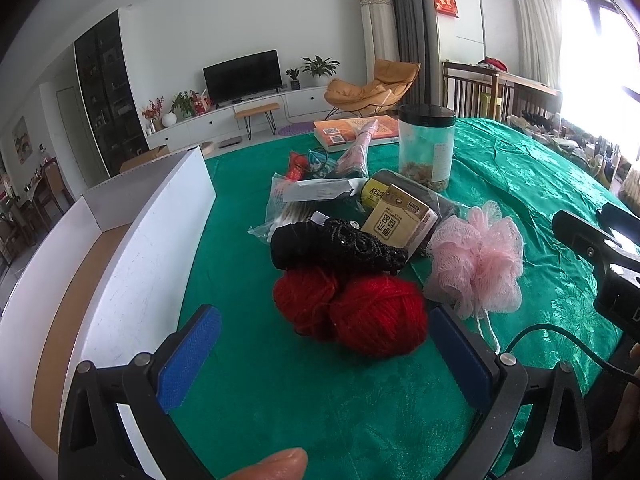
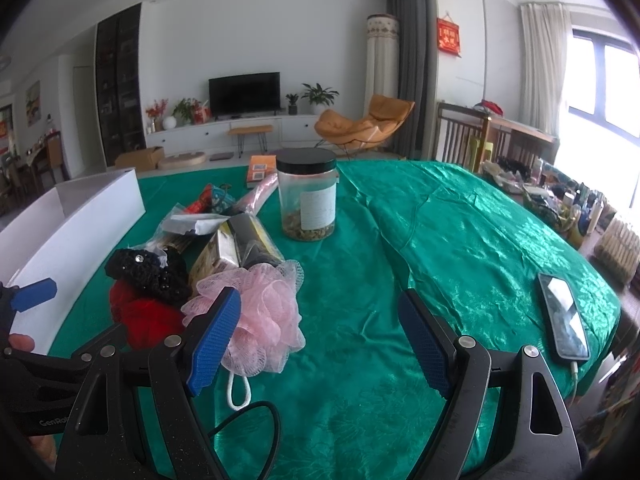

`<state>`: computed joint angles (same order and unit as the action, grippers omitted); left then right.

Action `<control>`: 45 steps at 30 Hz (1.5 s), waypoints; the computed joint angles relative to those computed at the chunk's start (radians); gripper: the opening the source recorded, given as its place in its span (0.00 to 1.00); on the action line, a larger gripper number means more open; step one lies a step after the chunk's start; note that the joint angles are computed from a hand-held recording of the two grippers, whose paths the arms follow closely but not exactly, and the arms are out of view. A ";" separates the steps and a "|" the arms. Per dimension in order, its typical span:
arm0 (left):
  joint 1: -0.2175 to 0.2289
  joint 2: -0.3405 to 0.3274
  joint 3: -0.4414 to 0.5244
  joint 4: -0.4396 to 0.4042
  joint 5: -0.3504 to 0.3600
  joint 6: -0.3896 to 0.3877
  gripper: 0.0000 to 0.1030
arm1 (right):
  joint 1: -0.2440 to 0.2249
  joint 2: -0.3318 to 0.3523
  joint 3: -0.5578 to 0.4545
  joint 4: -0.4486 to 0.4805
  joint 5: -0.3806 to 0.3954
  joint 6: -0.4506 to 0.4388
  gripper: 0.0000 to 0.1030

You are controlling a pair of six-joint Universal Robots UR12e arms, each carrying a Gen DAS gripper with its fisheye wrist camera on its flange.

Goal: Organize soft objects

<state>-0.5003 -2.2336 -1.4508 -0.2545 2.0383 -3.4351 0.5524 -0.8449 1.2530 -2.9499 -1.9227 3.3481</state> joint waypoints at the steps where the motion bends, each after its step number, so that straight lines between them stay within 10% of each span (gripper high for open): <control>1: 0.001 0.000 0.000 -0.002 0.000 0.000 1.00 | -0.001 -0.001 0.001 0.001 0.002 0.005 0.81; 17: 0.011 -0.005 0.019 -0.162 -0.007 -0.038 1.00 | -0.010 -0.002 -0.015 0.083 0.055 0.005 0.81; 25: 0.026 -0.006 0.017 -0.222 -0.036 -0.074 1.00 | -0.059 0.052 -0.147 0.438 0.419 -0.066 0.81; 28: 0.028 -0.006 0.013 -0.231 -0.038 -0.077 1.00 | -0.069 0.096 -0.220 0.525 0.374 -0.043 0.78; 33: 0.033 -0.011 0.014 -0.251 -0.053 -0.077 1.00 | -0.112 0.087 -0.192 0.338 0.174 0.237 0.80; 38: 0.039 -0.026 0.026 -0.268 -0.073 -0.089 1.00 | -0.105 0.039 -0.093 0.228 0.073 0.214 0.80; 45: 0.044 -0.028 0.027 -0.264 -0.100 -0.094 1.00 | -0.103 0.045 -0.135 0.432 0.139 0.217 0.80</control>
<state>-0.4562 -2.2617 -1.4238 -0.5183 1.9379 -3.5295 0.4499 -0.7998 1.1183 -2.5175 -1.7834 3.5652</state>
